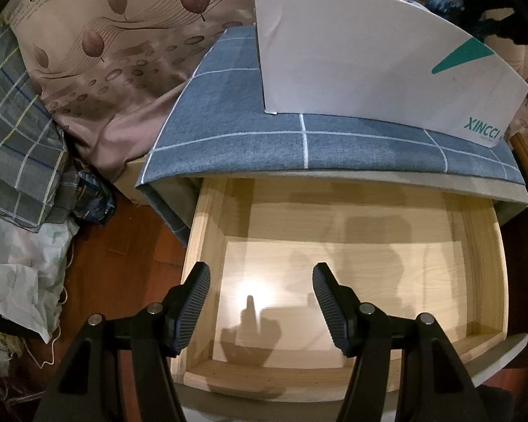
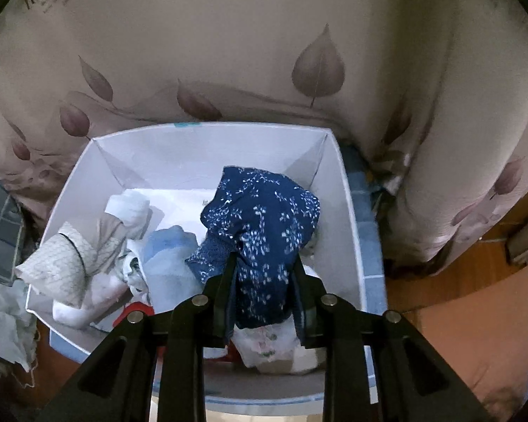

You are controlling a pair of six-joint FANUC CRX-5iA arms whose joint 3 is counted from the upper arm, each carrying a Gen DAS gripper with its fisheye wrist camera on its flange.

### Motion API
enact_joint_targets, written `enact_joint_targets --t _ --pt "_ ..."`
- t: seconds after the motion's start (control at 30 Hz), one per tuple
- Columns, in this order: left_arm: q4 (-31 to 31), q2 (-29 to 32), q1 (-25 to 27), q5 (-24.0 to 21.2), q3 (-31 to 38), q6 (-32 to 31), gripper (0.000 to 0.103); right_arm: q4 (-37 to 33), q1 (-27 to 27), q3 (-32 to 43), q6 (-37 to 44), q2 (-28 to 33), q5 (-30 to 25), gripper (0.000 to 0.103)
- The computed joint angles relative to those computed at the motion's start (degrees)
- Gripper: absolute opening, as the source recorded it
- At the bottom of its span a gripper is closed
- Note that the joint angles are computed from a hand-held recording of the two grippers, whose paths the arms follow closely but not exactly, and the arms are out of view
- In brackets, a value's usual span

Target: Take underwear out of drawer

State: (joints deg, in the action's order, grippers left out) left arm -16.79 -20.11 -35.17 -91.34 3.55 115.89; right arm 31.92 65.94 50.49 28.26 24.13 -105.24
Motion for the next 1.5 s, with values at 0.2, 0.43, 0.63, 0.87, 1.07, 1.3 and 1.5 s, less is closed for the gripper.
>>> enact_joint_targets --t 0.2,0.43,0.63,0.87,1.07,1.3,1.5 --pt "-0.2 0.3 -0.6 0.0 0.1 0.0 0.062 -0.9 -0.2 -4.1 -2.4 -1.5 1.9 0.037" --pt "-0.5 0.4 -0.9 -0.3 0.1 0.1 0.062 -0.8 0.5 -7.7 -4.7 -3.9 3.8 0.066" --pt "-1.2 0.6 -1.7 -0.5 0.4 0.4 0.062 -0.4 2.0 -8.1 -5.2 -5.2 3.8 0.079" --pt "-2.4 0.7 -3.0 -0.8 1.0 0.7 0.062 3.1 7.4 -10.3 -7.5 -8.7 3.8 0.089" --pt "-1.8 0.1 -3.1 -0.4 1.1 0.7 0.062 6.6 15.4 -17.4 -13.0 -13.6 3.4 0.093" --pt "-4.4 -0.4 -6.3 -0.5 2.2 2.2 0.062 6.0 24.5 -30.3 -26.5 -19.7 3.3 0.095" --pt "-5.0 -0.8 -7.3 -1.5 2.2 3.6 0.062 1.9 28.4 -40.0 -36.7 -23.3 6.3 0.095"
